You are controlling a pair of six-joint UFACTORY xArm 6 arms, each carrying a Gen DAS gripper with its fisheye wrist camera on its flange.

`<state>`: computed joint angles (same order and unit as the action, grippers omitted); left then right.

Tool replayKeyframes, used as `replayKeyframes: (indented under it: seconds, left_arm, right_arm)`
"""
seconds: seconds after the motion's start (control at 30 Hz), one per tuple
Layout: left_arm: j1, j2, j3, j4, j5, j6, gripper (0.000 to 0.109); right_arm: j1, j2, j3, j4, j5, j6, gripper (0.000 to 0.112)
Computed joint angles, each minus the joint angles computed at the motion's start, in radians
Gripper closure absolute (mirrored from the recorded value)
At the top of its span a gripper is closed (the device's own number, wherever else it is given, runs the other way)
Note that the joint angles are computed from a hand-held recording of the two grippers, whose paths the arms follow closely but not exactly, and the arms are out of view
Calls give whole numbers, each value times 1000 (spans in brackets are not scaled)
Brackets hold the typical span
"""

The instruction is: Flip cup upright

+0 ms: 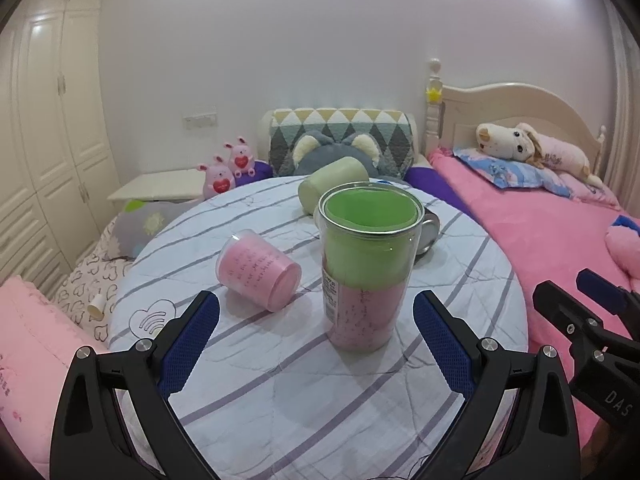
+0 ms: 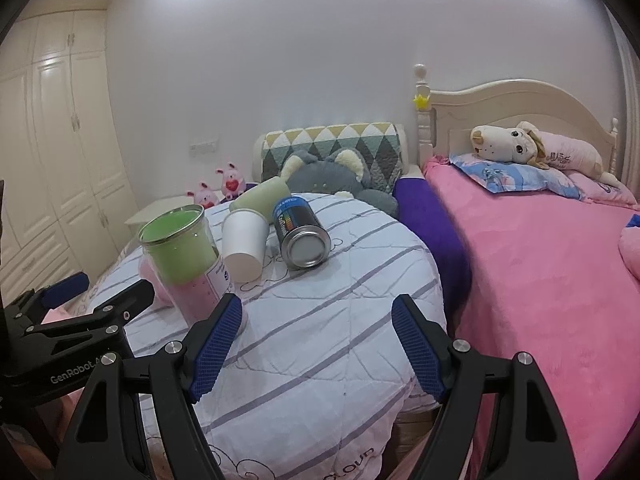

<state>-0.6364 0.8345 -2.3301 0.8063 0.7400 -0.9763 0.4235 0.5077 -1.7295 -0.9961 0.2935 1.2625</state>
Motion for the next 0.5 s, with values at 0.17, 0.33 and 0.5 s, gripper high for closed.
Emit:
replayKeyframes:
  seconds: [0.17,0.33,0.5]
  left_arm:
    - [-5,-11,27,42,-1,-32,10]
    - [-7,-14,34,59,4,-46,10]
    - [-9,-19,41,68,8,-62,10]
  right_arm:
    - [5,13,-5,48,8,-46,33]
    - [13,14,-6,65,18,-81,33]
    - [19,16,-7,98,29,-126,33]
